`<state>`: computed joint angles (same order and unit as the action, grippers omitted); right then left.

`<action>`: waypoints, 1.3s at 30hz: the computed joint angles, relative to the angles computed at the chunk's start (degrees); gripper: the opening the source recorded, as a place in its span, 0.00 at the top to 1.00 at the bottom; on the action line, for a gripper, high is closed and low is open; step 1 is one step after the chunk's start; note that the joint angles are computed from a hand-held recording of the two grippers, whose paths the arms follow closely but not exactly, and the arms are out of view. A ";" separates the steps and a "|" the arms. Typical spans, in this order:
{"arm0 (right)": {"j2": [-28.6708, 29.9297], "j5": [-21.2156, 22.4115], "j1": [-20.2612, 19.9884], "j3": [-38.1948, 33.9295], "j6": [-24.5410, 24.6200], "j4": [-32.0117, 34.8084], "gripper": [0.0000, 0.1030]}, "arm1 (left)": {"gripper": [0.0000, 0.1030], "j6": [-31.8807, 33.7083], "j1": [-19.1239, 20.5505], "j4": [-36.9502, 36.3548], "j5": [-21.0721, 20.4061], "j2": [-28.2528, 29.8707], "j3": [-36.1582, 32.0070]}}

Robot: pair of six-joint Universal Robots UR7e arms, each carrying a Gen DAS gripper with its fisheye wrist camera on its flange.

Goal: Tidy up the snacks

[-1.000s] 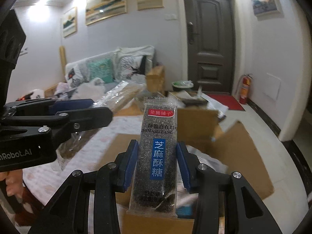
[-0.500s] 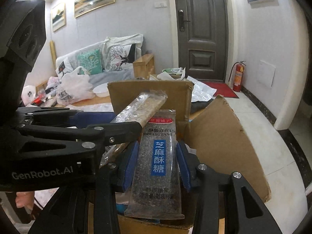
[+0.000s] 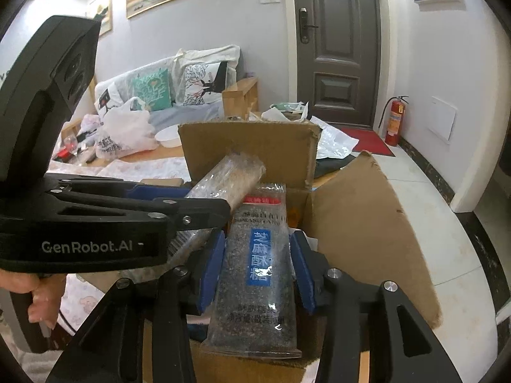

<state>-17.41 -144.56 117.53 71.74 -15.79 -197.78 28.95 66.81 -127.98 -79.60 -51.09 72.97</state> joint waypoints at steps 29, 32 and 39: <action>5.65 7.90 8.89 -5.37 -21.05 -24.78 0.01 | 0.01 9.88 3.88 -31.20 -6.14 -20.19 17.49; 8.08 8.66 9.61 -7.15 -23.41 -26.95 0.00 | 0.01 11.23 4.91 -34.83 -5.09 -21.44 19.60; 10.25 7.59 9.32 -9.26 -19.28 -23.80 0.00 | 0.01 11.67 6.72 -35.34 -5.86 -22.17 20.78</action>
<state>-7.15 -136.97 126.85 62.48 -35.06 -221.57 40.62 73.53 -163.32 -85.46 -73.26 93.75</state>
